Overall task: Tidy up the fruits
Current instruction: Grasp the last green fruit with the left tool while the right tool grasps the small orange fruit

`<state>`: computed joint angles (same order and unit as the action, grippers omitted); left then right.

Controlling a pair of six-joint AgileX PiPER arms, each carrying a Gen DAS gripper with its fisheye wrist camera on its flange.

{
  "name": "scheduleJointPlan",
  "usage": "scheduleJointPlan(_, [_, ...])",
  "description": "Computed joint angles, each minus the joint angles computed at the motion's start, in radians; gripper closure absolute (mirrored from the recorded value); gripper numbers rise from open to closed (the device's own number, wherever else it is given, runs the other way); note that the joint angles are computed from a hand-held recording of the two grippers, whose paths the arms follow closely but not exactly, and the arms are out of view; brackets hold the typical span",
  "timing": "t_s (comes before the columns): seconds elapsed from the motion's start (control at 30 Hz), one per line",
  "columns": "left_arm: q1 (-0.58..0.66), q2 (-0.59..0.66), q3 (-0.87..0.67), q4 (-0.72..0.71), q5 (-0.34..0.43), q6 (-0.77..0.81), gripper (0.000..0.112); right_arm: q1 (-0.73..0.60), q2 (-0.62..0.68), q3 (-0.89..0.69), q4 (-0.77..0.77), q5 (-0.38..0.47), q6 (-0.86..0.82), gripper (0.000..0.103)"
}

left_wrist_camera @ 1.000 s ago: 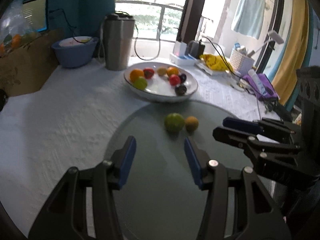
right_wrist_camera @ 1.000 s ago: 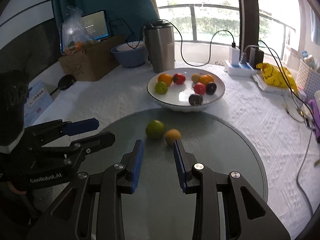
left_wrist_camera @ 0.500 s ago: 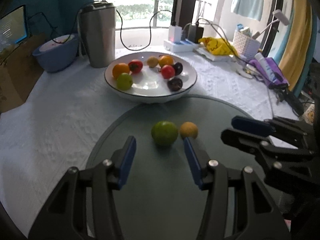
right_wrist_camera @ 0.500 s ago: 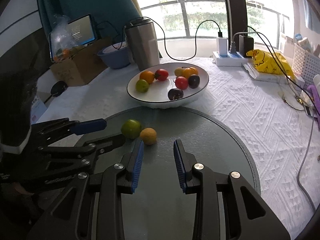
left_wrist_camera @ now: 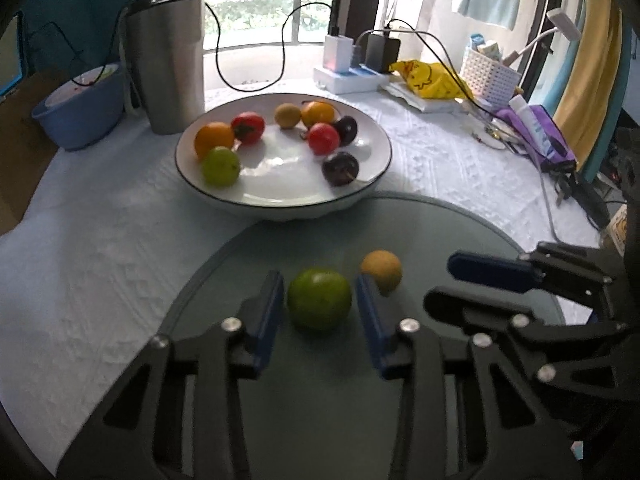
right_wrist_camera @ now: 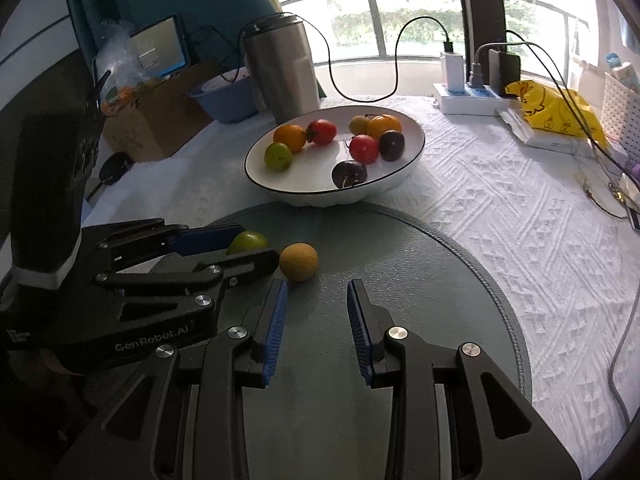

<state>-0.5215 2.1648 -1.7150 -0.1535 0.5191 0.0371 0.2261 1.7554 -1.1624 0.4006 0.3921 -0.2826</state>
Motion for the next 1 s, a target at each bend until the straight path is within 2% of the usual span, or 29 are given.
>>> scheduleJointPlan(0.57, [0.091, -0.055, 0.087, -0.287, -0.042, 0.258, 0.08, 0.046, 0.137, -0.194, -0.148, 0.097, 0.128, 0.07])
scheduleJointPlan(0.77, [0.116, -0.062, 0.106, -0.345, -0.048, 0.313, 0.08, 0.058, 0.175, -0.242, -0.176, 0.123, 0.145, 0.071])
scheduleJointPlan(0.8, [0.118, -0.062, 0.107, -0.351, -0.047, 0.319, 0.08, 0.061, 0.177, -0.245, -0.182, 0.124, 0.15, 0.071])
scheduleJointPlan(0.83, [0.119, -0.064, 0.109, -0.354, -0.048, 0.323, 0.08, 0.064, 0.179, -0.249, -0.192, 0.124, 0.156, 0.078])
scheduleJointPlan(1.0, [0.125, -0.079, 0.128, -0.37, -0.066, 0.336, 0.08, 0.07, 0.179, -0.256, -0.205, 0.132, 0.166, 0.078])
